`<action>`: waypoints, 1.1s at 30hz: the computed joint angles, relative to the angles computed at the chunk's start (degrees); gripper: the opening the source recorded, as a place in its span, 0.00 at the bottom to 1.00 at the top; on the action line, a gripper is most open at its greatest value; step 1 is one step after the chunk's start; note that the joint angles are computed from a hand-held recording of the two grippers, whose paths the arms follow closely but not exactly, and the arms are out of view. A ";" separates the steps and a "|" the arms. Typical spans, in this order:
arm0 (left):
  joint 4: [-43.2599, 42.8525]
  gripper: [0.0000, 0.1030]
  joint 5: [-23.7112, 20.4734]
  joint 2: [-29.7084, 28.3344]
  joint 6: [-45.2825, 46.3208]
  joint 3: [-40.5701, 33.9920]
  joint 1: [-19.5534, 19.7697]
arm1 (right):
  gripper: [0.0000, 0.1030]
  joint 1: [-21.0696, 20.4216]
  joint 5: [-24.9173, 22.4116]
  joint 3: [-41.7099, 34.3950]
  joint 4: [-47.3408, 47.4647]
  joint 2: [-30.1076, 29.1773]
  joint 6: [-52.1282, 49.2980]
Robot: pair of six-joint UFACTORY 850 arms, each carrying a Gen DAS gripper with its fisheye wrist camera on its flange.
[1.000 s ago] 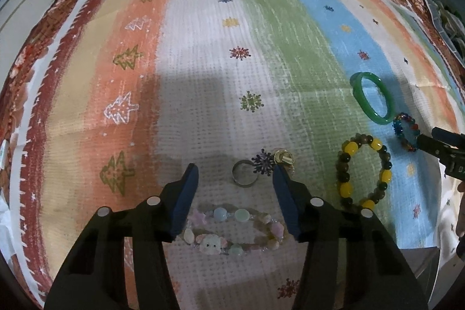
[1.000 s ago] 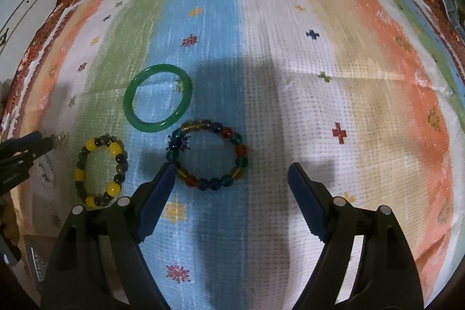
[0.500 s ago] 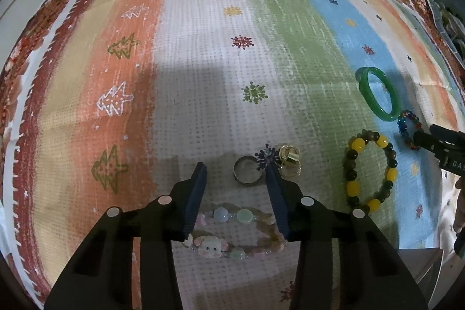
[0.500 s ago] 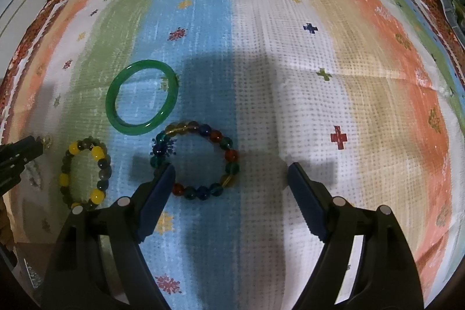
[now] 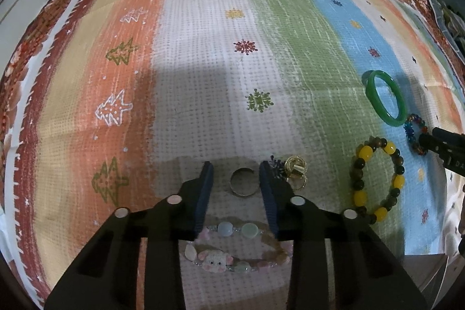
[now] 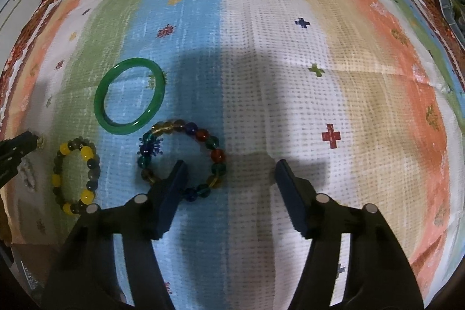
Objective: Organize jewelry
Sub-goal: 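Close left tool on the silver ring while right tool grasps the multicolour bead bracelet, then lift and carry the ring and multicolour bracelet over the tin box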
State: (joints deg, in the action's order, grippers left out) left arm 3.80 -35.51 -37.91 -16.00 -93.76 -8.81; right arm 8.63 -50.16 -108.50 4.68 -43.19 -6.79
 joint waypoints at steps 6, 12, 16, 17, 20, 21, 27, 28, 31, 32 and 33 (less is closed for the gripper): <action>0.73 0.20 -0.23 -0.06 -0.11 -0.18 -0.16 | 0.44 0.19 0.26 0.21 -1.09 0.16 0.03; -0.18 0.20 -0.03 0.03 0.87 -0.05 0.13 | 0.21 0.30 -0.38 0.06 -0.53 0.18 -1.40; -2.53 0.20 -0.16 0.09 1.90 -0.12 0.56 | 0.11 -0.04 -0.67 -0.18 0.37 0.05 -1.42; -3.22 0.20 -0.19 0.13 2.27 -0.15 0.69 | 0.11 -0.11 -0.73 -0.22 0.77 0.04 -1.56; -3.64 0.20 -0.10 0.39 2.33 0.07 0.71 | 0.11 -0.31 -0.59 -0.10 1.51 0.20 -1.93; -3.65 0.20 -0.03 0.49 2.24 0.14 0.71 | 0.11 -0.36 -0.48 0.05 1.83 0.33 -2.11; -4.48 0.20 0.80 1.63 2.53 0.94 0.80 | 0.11 -0.33 0.39 1.57 4.00 1.89 -4.46; -4.65 0.20 0.99 1.88 2.56 1.12 0.79 | 0.11 -0.18 0.75 1.97 3.92 2.30 -4.71; -4.87 0.20 1.37 2.50 2.61 1.64 0.61 | 0.11 0.00 2.02 3.08 3.70 3.44 -4.05; -4.88 0.20 1.48 2.68 2.60 1.80 0.55 | 0.11 -0.08 2.07 3.21 4.49 3.70 -4.26; -4.98 0.20 1.59 2.90 2.65 1.99 0.48 | 0.11 -0.11 2.11 3.36 5.07 3.93 -4.60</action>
State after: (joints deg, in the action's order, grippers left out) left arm -1.19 -33.91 -35.02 -13.35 -91.77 -8.33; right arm 8.52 -48.06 -105.14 9.76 -39.25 -11.39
